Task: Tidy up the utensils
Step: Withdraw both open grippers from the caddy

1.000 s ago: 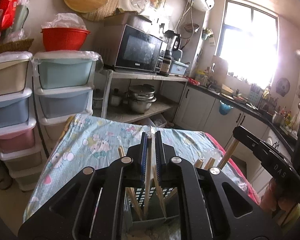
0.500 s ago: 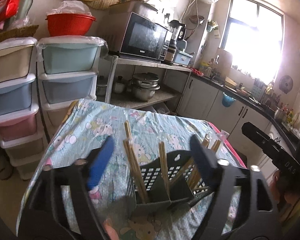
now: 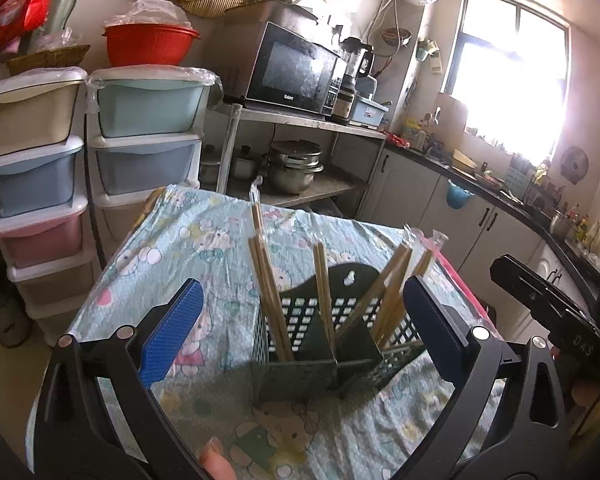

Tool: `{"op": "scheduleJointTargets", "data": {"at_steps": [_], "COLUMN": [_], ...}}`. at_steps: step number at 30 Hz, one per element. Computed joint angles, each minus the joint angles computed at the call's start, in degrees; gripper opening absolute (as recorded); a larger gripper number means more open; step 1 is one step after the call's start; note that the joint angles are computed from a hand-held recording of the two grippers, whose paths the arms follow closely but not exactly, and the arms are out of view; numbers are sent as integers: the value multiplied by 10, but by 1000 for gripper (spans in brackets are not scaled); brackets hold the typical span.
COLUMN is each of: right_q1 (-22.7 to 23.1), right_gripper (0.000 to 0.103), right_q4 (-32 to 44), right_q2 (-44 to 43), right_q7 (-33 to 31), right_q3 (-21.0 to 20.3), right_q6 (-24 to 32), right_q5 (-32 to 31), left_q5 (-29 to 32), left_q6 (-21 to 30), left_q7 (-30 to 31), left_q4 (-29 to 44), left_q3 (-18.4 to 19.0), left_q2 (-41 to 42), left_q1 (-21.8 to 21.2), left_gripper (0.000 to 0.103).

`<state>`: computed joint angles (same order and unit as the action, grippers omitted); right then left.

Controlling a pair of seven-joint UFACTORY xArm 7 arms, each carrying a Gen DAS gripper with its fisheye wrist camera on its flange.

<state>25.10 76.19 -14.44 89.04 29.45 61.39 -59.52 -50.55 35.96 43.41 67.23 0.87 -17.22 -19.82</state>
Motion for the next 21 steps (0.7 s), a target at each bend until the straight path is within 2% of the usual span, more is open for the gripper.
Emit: {"op": "scheduleJointTargets", "data": {"at_steps": [10,21], "right_q1": [13,27], "right_gripper": [66,69], "right_q4": [-39,-77], "right_q2": [-16,-24], "right_q7": [22,47], "right_q3": [14,27], "right_q6": [12,19], "right_q5": [35,68], "left_q5": [6,18], "left_q6": [8,-12], "left_q7": [-1,-2], "left_q4": [-71,-145], "left_q3": [6,14], "left_q2": [-48,-86], "left_q1": [-7,-22], "left_gripper": [92,92]}}
